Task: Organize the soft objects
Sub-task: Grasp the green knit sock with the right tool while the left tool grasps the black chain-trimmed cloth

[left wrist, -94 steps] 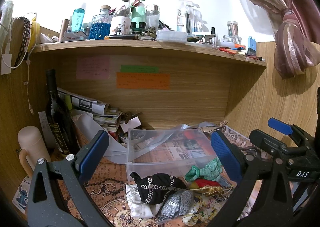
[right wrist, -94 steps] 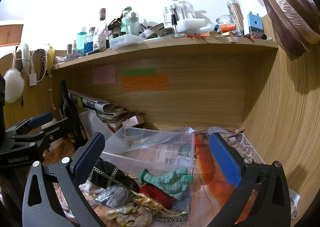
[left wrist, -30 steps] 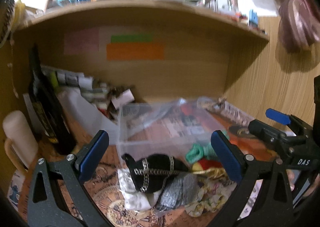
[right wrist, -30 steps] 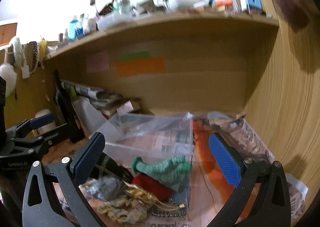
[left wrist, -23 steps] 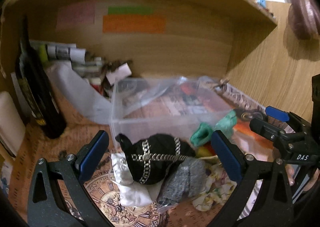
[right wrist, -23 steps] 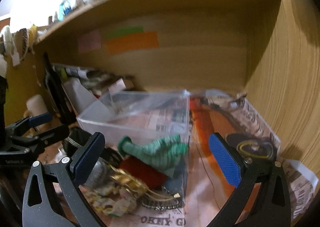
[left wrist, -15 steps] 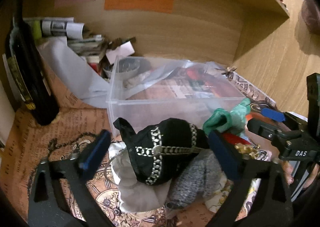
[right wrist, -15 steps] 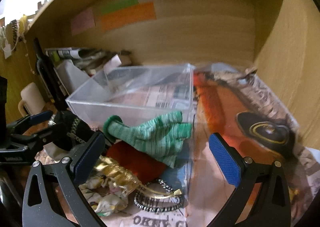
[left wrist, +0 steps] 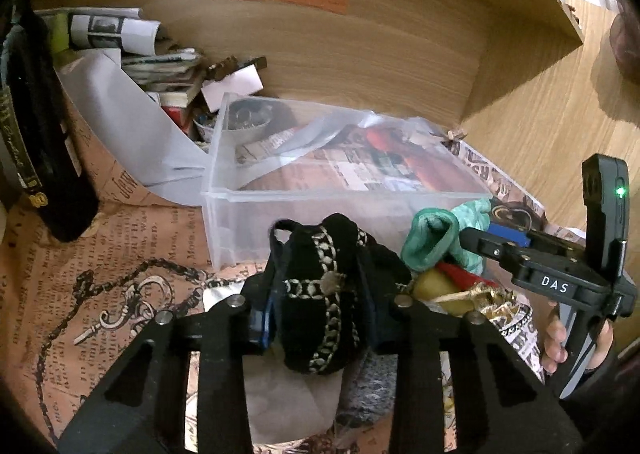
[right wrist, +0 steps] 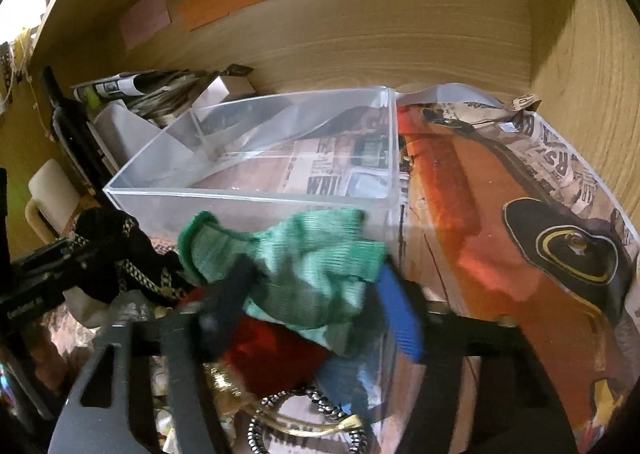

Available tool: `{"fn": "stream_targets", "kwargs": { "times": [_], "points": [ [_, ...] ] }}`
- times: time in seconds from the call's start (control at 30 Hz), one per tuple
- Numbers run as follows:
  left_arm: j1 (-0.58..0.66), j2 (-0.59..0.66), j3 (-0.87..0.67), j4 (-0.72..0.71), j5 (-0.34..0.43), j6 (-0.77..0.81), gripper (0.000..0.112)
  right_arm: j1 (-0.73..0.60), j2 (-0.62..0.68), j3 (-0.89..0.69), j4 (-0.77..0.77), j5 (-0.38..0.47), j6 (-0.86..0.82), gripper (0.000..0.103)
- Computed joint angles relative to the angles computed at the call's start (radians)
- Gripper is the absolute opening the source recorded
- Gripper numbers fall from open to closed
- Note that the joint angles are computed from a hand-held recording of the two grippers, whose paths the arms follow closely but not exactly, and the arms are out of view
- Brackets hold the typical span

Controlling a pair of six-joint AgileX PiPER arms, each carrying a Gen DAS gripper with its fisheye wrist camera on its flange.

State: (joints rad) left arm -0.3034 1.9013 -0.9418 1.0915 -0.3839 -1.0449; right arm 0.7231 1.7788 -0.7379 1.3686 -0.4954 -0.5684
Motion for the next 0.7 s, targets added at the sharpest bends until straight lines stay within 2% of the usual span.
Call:
{"fn": "stream_targets", "kwargs": {
  "times": [0.03, 0.07, 0.1, 0.2, 0.47, 0.7],
  "points": [
    [0.000, -0.007, 0.006, -0.015, -0.003, 0.020, 0.027, -0.001, -0.001, 0.004, -0.015, -0.004, 0.014, 0.046],
    [-0.002, -0.014, 0.010, -0.031, 0.000, 0.037, 0.023, 0.003, -0.004, 0.008, -0.015, -0.013, 0.015, 0.038],
    [-0.003, -0.022, 0.015, -0.042, 0.002, 0.050, 0.023, 0.008, -0.007, 0.014, -0.033, -0.023, 0.029, 0.031],
    [0.000, -0.050, 0.028, -0.073, 0.003, 0.079, 0.022, 0.027, -0.029, 0.029, -0.037, -0.047, 0.033, 0.022],
    [0.024, -0.147, 0.050, -0.090, -0.017, 0.082, 0.021, 0.099, -0.133, 0.077, -0.030, -0.169, 0.013, 0.019],
    [0.035, -0.184, 0.007, -0.094, -0.032, 0.064, 0.021, 0.114, -0.194, 0.061, -0.037, -0.243, -0.032, 0.019]
  ]
}}
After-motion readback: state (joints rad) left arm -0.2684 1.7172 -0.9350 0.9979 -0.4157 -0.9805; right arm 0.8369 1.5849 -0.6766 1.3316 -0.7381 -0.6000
